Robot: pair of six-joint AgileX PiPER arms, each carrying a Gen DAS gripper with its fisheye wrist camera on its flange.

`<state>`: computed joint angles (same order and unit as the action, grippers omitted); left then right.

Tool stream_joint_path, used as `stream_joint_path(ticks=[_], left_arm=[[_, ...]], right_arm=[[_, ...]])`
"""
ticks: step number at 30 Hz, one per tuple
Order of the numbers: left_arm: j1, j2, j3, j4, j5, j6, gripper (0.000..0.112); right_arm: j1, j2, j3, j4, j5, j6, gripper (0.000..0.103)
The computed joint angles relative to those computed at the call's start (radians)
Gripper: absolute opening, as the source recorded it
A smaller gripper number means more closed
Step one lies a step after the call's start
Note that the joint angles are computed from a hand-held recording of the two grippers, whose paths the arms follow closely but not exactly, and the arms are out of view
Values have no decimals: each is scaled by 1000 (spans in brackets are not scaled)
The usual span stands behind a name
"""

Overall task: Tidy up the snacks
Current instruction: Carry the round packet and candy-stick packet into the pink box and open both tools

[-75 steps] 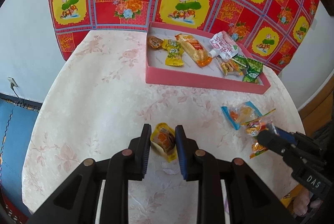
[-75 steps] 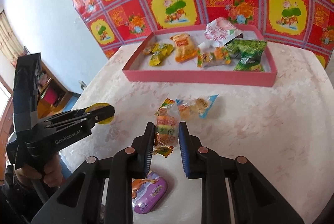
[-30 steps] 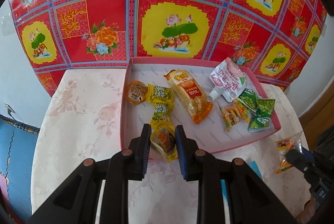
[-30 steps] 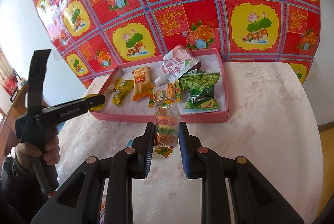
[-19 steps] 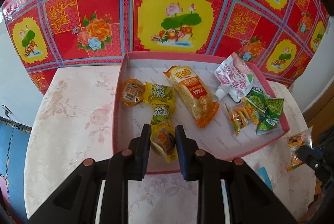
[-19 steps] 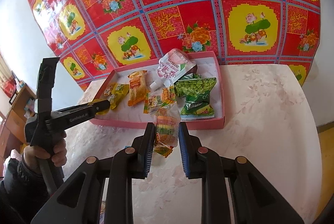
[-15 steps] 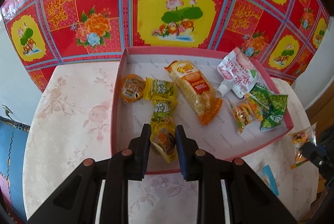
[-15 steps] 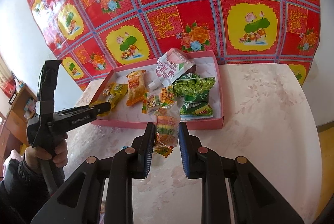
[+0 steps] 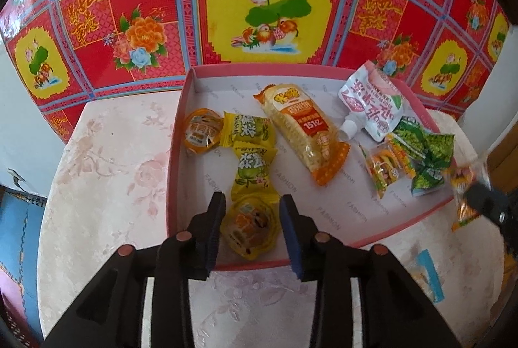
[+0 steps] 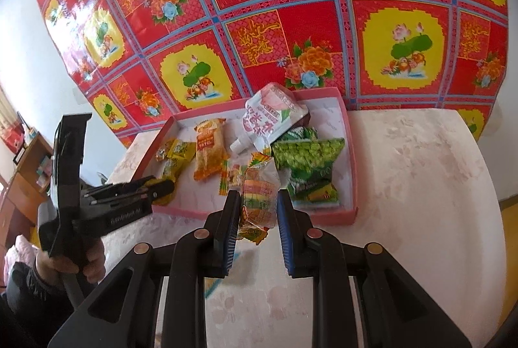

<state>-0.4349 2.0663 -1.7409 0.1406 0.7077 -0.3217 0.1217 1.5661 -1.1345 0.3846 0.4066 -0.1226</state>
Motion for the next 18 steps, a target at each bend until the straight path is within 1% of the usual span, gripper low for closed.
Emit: stream_joint_path(ticks=[1, 6, 10, 12, 18], left_arm=[[-3, 4, -4, 1, 0, -7, 41], [-6, 5, 1, 0, -12, -7, 41], [-6, 7, -3, 0, -6, -10, 41], [-5, 7, -4, -1, -5, -7, 42], [0, -1, 4, -9, -2, -5, 43]], right_arm=[[0, 13, -10, 5, -6, -2, 24], [11, 72, -51, -14, -23, 22, 24], [17, 105, -63, -8, -35, 12, 23], [14, 115, -63, 18, -40, -9, 23], [11, 130, -58, 18, -54, -2, 23]])
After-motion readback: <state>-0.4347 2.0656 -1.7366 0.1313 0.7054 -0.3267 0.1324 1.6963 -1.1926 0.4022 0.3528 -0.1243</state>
